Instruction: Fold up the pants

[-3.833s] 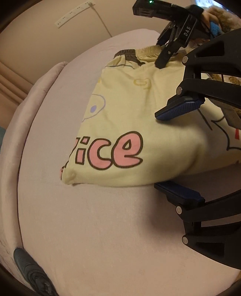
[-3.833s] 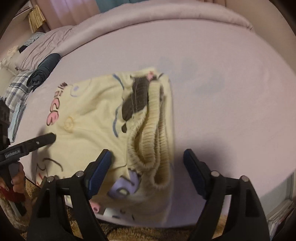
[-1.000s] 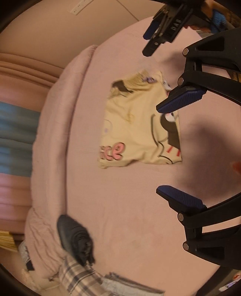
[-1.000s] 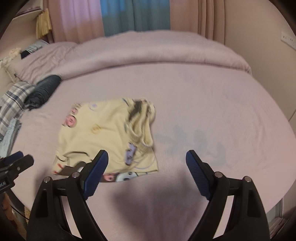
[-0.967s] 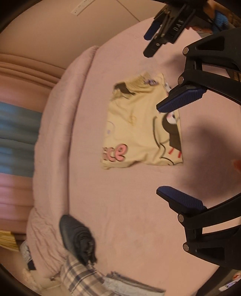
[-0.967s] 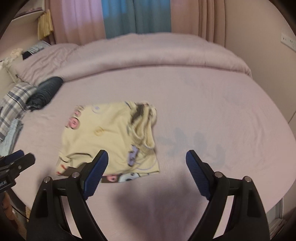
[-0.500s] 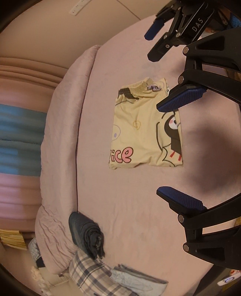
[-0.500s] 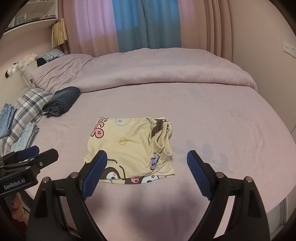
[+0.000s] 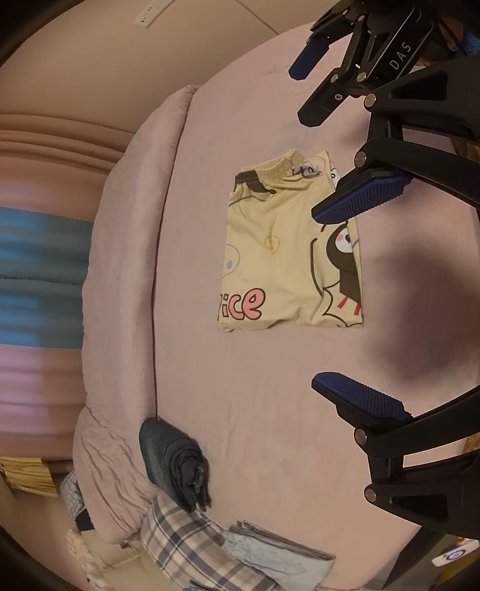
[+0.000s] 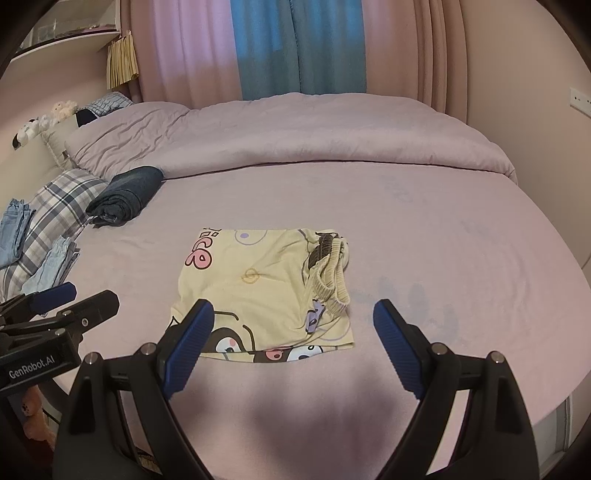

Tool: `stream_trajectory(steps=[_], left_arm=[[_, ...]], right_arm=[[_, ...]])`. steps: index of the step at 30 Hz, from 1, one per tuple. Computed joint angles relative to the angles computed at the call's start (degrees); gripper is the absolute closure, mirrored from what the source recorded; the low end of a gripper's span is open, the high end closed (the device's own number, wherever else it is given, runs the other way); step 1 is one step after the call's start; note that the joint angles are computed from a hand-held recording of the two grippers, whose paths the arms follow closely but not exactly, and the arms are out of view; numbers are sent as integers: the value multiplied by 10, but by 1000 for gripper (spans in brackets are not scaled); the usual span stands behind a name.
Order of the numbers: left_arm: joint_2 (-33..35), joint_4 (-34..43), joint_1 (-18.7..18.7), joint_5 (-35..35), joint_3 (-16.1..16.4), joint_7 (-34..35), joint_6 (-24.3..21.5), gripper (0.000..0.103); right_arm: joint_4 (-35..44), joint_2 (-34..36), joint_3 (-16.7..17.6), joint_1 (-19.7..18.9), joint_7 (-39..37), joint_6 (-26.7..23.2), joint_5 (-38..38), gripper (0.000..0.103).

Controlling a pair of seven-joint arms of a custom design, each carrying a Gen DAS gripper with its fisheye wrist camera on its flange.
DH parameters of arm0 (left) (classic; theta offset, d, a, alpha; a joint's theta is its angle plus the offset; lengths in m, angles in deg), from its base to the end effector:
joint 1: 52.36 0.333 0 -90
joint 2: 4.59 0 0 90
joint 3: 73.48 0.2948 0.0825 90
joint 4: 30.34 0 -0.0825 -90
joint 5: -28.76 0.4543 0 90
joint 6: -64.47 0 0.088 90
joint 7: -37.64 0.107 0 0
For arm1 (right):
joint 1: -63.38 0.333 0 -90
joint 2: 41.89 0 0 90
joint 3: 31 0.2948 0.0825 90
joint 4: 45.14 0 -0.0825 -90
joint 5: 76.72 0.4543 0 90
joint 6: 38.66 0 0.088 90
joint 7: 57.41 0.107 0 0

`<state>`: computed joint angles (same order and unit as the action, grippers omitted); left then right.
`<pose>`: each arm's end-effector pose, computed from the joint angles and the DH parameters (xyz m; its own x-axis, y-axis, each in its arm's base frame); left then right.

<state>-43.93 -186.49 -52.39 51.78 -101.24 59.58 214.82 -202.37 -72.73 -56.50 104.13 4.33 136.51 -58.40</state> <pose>0.4107 -0.2024 0.4067 0.3753 -0.9237 0.0769 -0.6648 -0.3261 -0.6721 0.4614 0.1139 0.3900 0.4432 -0.8894 -0.1119 -0.6363 -0.2242 -0.7382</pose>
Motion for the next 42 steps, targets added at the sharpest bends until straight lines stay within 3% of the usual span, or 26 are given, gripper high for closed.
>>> stream_trajectory(steps=[42], left_arm=[[-3,-1,-6,-10,-1,-1,-3,20]], right_arm=[[-7,12,59,-49,57,-2,-43,14]])
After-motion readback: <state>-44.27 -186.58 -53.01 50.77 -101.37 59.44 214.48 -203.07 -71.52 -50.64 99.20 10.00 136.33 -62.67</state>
